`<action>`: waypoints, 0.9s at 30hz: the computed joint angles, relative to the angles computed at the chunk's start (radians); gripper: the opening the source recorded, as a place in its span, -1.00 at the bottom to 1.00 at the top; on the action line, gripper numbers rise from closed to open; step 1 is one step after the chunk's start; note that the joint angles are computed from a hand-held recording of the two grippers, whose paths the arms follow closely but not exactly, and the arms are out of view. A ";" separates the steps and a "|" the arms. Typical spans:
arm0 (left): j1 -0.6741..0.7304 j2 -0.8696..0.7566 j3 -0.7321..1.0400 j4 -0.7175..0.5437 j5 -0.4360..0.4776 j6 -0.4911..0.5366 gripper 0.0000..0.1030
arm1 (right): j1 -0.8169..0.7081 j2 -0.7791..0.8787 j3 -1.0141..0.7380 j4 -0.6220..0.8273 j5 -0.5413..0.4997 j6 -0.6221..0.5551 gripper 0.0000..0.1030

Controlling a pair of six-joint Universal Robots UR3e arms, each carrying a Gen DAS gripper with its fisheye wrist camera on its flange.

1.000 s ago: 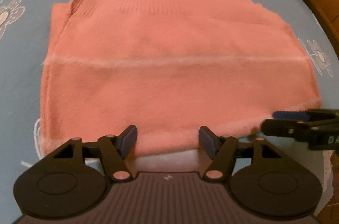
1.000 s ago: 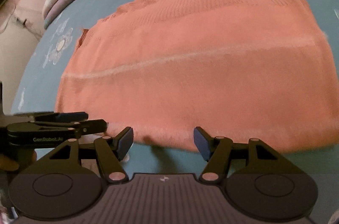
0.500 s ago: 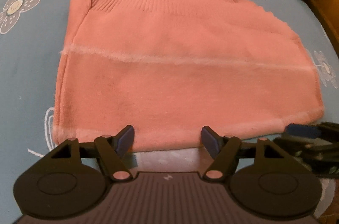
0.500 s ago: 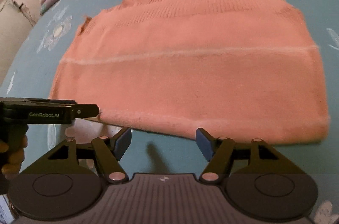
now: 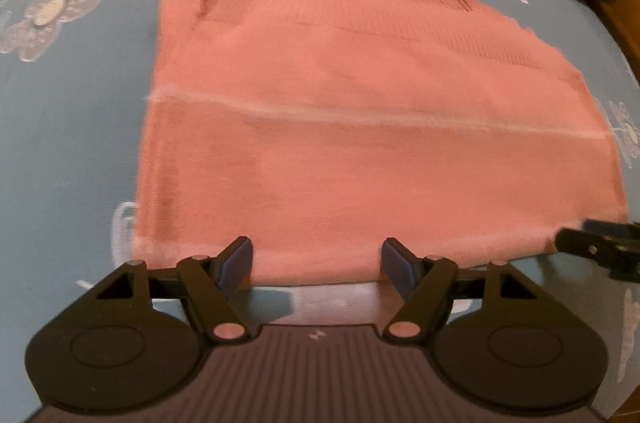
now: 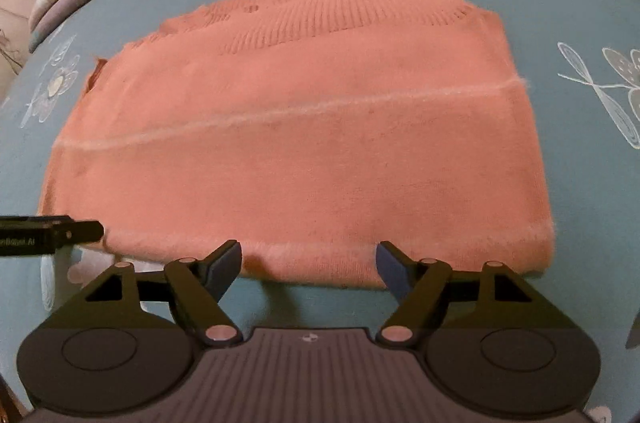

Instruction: Fold clothes

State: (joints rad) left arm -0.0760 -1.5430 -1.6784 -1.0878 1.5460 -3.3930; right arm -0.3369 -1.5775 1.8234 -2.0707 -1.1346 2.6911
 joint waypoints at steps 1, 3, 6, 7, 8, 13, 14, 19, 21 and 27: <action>0.006 0.024 -0.020 0.010 -0.009 0.014 0.40 | -0.004 -0.005 -0.002 0.016 0.002 0.005 0.55; 0.006 0.045 -0.048 0.036 -0.013 0.045 0.41 | -0.010 -0.007 -0.008 0.039 0.005 0.024 0.56; -0.002 0.030 -0.055 0.049 0.030 0.034 0.41 | -0.007 0.003 -0.023 0.045 0.005 0.046 0.56; 0.014 0.032 -0.062 0.041 0.030 0.005 0.41 | -0.003 0.005 -0.028 0.041 0.004 0.052 0.56; 0.035 0.036 -0.067 0.022 0.018 -0.023 0.45 | 0.002 0.005 -0.030 0.037 0.006 0.058 0.56; 0.109 0.088 -0.074 0.013 -0.051 -0.057 0.45 | 0.031 0.039 -0.093 0.036 0.024 0.073 0.56; 0.110 0.092 -0.080 0.041 -0.039 -0.053 0.46 | 0.038 0.044 -0.104 0.036 0.028 0.074 0.56; 0.127 0.042 -0.066 0.038 -0.001 -0.083 0.48 | 0.070 0.069 -0.154 0.052 0.033 0.077 0.56; 0.127 0.032 -0.069 0.045 -0.005 -0.095 0.47 | 0.086 0.090 -0.180 0.062 0.023 0.081 0.56; 0.143 0.004 -0.036 0.216 -0.027 -0.053 0.49 | 0.130 0.145 -0.253 0.081 0.014 0.077 0.56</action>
State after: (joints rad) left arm 0.0667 -1.5388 -1.7149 -0.8715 1.5193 -3.4464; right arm -0.2073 -1.4320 1.5700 -1.9895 -1.1208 2.7681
